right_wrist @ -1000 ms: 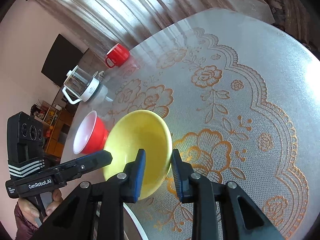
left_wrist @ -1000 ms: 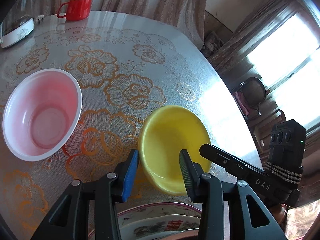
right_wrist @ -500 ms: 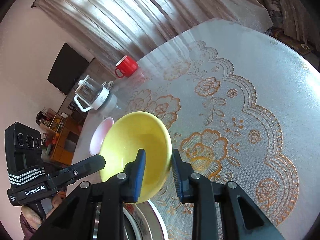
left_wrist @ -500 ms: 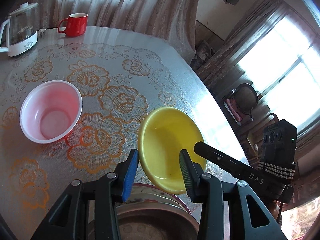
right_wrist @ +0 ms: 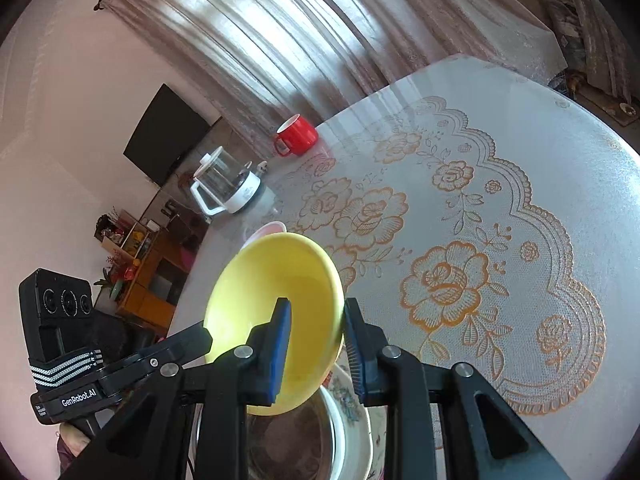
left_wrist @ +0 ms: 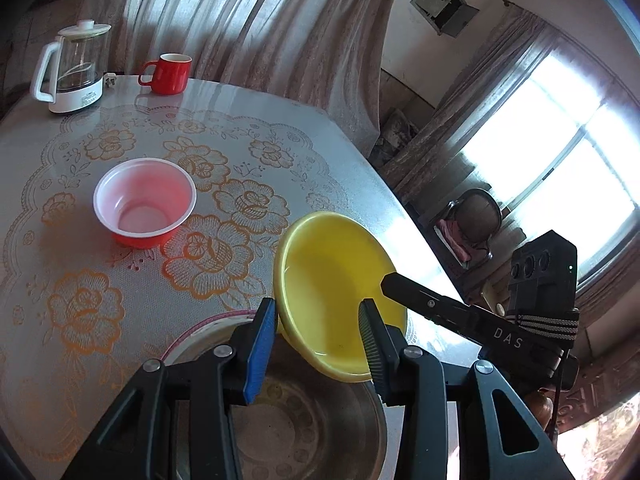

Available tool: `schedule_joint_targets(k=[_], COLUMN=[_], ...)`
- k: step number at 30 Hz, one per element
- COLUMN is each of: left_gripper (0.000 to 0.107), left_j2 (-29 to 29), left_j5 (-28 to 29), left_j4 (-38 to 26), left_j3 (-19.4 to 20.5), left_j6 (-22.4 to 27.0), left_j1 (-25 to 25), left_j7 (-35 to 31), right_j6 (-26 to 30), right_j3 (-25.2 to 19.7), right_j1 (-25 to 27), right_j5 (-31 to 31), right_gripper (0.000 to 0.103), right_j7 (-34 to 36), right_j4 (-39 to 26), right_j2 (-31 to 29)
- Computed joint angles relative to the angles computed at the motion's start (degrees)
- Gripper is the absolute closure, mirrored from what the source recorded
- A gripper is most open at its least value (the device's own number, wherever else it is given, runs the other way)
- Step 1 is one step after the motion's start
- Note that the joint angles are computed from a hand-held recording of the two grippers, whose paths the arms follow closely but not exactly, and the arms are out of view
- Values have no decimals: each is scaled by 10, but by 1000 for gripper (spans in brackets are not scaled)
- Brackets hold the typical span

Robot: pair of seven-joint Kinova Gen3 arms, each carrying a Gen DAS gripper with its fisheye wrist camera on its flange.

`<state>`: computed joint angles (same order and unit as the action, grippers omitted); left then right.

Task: Organize plates and bowls
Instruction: 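Lift the yellow bowl with the right tool and carry it over the steel bowl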

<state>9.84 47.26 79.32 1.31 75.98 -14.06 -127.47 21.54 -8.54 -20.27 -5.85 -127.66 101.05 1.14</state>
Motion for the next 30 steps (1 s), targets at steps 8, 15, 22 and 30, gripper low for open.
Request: schedule_joint_targets(k=[8, 15, 22, 30], left_gripper=[66, 66, 66, 66], left_j2=[-41, -65, -74, -86], left_j5=[43, 48, 59, 57], left_j4=[58, 109, 148, 177], left_j3=[-34, -64, -84, -96], left_j6=[35, 45, 72, 84], left_j1=[-36, -48, -70, -80], left_j7=[-52, -85, -112, -136], right_j6=[-16, -27, -44, -49], right_j3=[-19, -32, -38, -44], right_j1=[-24, -44, -55, -65], right_j5=[49, 68, 39, 46], right_gripper=[76, 74, 74, 74], right_j7=[-63, -91, -81, -97], right_j4=[20, 33, 56, 73], right_j2=[-16, -14, -19, -21])
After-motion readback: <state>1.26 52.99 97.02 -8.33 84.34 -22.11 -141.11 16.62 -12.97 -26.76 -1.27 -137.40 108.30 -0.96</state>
